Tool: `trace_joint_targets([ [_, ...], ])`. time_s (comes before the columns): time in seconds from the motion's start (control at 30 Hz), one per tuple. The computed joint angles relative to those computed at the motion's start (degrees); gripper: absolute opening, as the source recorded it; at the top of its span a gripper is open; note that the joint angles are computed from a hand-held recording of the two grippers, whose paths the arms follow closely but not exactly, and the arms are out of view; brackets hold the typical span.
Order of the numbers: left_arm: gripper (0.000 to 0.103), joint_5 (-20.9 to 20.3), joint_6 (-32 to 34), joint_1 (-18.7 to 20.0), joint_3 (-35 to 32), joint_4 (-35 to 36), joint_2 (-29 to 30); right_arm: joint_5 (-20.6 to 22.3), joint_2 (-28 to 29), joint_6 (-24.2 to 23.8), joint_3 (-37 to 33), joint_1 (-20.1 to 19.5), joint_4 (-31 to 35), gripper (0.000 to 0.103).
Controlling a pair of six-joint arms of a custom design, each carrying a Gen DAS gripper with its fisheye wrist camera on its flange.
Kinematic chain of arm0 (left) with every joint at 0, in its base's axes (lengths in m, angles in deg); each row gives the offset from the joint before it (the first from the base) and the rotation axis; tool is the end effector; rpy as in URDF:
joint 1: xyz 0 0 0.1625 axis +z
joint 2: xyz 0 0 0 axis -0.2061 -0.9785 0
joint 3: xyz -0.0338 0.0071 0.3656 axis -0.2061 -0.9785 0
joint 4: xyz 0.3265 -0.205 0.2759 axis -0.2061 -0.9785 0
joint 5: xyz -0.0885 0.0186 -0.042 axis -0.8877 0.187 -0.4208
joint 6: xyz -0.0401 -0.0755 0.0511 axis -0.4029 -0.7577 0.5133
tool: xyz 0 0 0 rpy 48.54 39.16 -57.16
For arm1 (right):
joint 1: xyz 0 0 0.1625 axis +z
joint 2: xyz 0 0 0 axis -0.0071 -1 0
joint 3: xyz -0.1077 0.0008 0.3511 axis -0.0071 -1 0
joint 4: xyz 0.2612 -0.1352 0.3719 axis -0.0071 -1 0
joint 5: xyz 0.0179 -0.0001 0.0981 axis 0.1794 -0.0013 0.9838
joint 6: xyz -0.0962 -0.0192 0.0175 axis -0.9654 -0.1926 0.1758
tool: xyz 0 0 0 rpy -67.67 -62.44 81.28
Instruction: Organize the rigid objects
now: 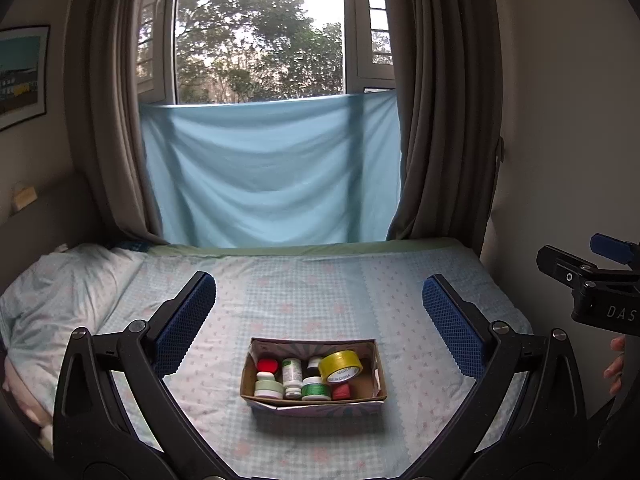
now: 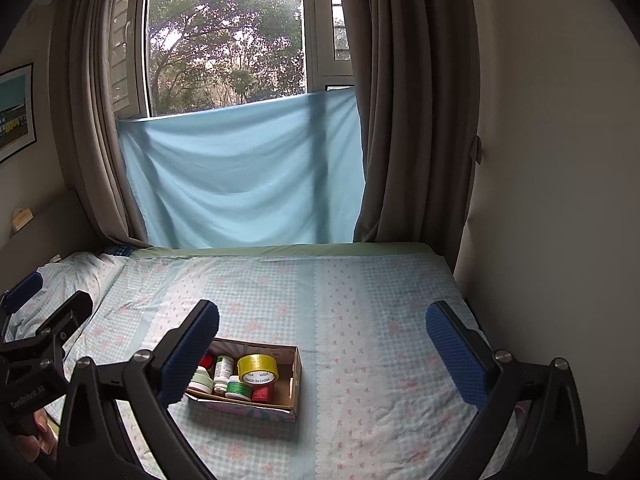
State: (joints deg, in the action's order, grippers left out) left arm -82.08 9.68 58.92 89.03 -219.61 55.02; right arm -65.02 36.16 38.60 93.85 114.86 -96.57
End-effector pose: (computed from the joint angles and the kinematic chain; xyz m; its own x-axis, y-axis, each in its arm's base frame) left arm -0.4630 -0.7910 0.3633 -0.6567 0.2930 -0.6949 0.7470 0.3795 -0.5459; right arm 0.3966 -0.7437 0.4126 -0.7120 0.2488 0.6567 -0.4875 0.4980 -0.7172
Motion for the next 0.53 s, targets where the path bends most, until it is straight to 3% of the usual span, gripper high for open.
trace_joint_targets([
  [0.23, 0.103, 2.69, 3.23, -0.58, 0.03, -4.22, 0.78, 0.19, -0.21, 0.09, 0.12, -0.08, 0.10, 0.103],
  [0.53, 0.103, 0.88, 2.81, -0.46, 3.23, -6.33, -1.39, 0.59, -0.53, -0.07, 0.33, -0.10, 0.06, 0.103],
])
